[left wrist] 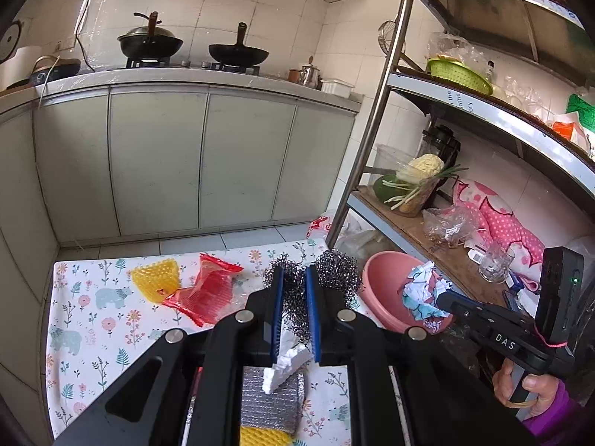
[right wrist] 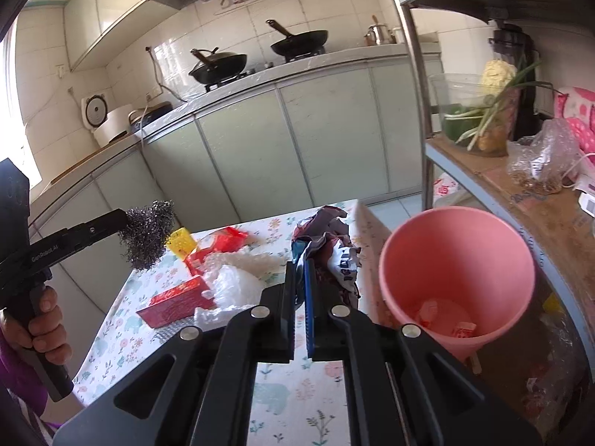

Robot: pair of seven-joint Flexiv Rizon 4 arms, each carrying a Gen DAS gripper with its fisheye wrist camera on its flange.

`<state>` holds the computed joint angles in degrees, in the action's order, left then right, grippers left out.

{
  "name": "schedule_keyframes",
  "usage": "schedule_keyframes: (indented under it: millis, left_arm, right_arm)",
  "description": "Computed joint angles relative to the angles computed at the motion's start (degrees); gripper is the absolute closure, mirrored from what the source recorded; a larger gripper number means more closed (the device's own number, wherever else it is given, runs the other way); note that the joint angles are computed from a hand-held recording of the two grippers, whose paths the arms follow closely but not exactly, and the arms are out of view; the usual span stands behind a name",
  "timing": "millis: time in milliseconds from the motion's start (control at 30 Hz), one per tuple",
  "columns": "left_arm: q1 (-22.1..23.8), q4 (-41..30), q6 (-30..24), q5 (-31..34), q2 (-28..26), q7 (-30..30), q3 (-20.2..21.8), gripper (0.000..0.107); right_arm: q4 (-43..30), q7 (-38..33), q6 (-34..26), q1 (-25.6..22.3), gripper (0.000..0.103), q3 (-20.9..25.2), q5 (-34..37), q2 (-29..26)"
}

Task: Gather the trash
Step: 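Carry the scrubber and foil wrapper over the pink bucket and open both tools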

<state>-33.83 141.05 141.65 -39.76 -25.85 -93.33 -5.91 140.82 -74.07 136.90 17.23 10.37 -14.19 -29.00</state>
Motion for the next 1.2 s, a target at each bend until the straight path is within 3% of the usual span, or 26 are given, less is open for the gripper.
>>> schedule_keyframes:
  millis: [267,567,833,1000,1200]
  left_arm:
    - [1.09,-8.45,-4.97,5.39,-3.42,3.66,-0.55,0.096]
    - [1.79,-22.73,-14.28,11.32,-11.27,7.44,-1.13,0.096]
    - [-1.46,-34.58,-23.48,10.37,-18.92,10.36,1.96,0.096]
    - [-1.06,-39.97,-28.71,11.29,-22.76,8.89,2.29,0.096]
    - [-3.48,-44.9,-34.21,11.75,-25.84,7.09,6.47,0.095]
  right_arm:
    - [-0.63,-0.43,0.47,-1.25,0.099,-2.43,4.44,-0.48]
    - [-4.12,1.01,-1.96,-4.63,0.099,-4.0,4.73,-4.15]
    - [-7.24,1.02,-5.39,-4.46,0.099,-5.13,5.6,-7.68]
    - [-9.47,1.11,-7.76,-4.44,0.098,-5.54,6.04,-9.37]
    - [-10.89,0.4,-9.31,-3.12,0.098,-6.48,7.35,-10.57]
